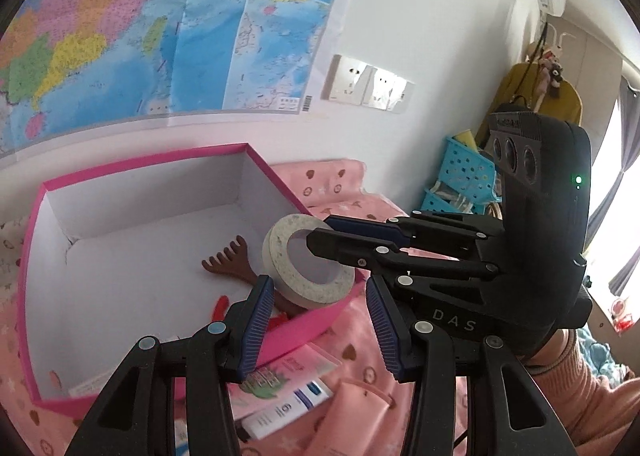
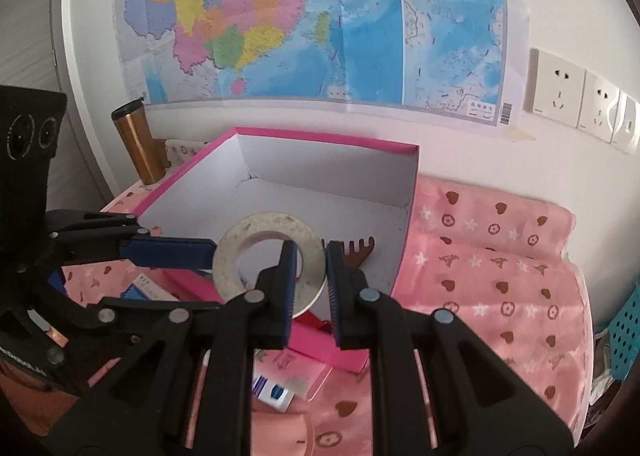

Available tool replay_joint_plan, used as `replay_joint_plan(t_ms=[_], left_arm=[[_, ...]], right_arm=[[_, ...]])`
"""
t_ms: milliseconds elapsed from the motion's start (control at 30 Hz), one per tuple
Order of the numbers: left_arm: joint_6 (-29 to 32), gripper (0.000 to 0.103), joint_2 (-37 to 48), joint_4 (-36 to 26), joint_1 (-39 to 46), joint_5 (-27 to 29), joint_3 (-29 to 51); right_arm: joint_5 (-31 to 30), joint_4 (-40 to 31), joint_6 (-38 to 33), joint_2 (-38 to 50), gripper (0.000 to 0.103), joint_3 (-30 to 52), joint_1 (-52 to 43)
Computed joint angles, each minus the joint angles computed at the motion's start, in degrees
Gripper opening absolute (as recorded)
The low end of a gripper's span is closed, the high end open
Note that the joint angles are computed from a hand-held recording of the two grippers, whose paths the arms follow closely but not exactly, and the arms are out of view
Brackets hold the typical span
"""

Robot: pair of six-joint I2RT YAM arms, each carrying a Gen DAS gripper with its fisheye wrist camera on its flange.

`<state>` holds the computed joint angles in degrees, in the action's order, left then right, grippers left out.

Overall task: Organize rigid objects
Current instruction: 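Lift the tape roll and carry it over the magenta box, then open the right tool to drop the tape roll into the box, then move the right tool to the blue-labelled white lotion tube and grasp it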

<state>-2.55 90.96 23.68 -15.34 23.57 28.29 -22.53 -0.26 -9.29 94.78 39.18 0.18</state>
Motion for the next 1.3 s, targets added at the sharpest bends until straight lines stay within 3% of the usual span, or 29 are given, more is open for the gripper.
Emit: replay_joint_plan(t_ms=[467,667,733,967,1300], left_arm=[[-0.27,0.048,13.62,-2.26,3.6,3.7,9.68],[-0.79,0.048,17.36,-3.45,4.67,4.66,12.06],[-1.09,0.048,17.82,-3.46,4.98,4.74,12.23],[0.43,0.048,15.48,-2.01,4.6,2.28,9.46],[2.27,0.052,3.93,6.55,5.54,0.29,-2.91]], right_arm=[[2.97,-1.6,0.14,14.44,0.016,9.03,1.25],[5.81,-4.09,-0.42,16.5,0.017,10.87,2.28],[5.94,-3.76,-0.2,15.59,0.024,10.18,2.18],[4.75,-1.42,0.97,9.91,0.027,5.59,1.54],[-2.97,-0.97,2.44,-2.17,0.034,-2.99,-3.54]])
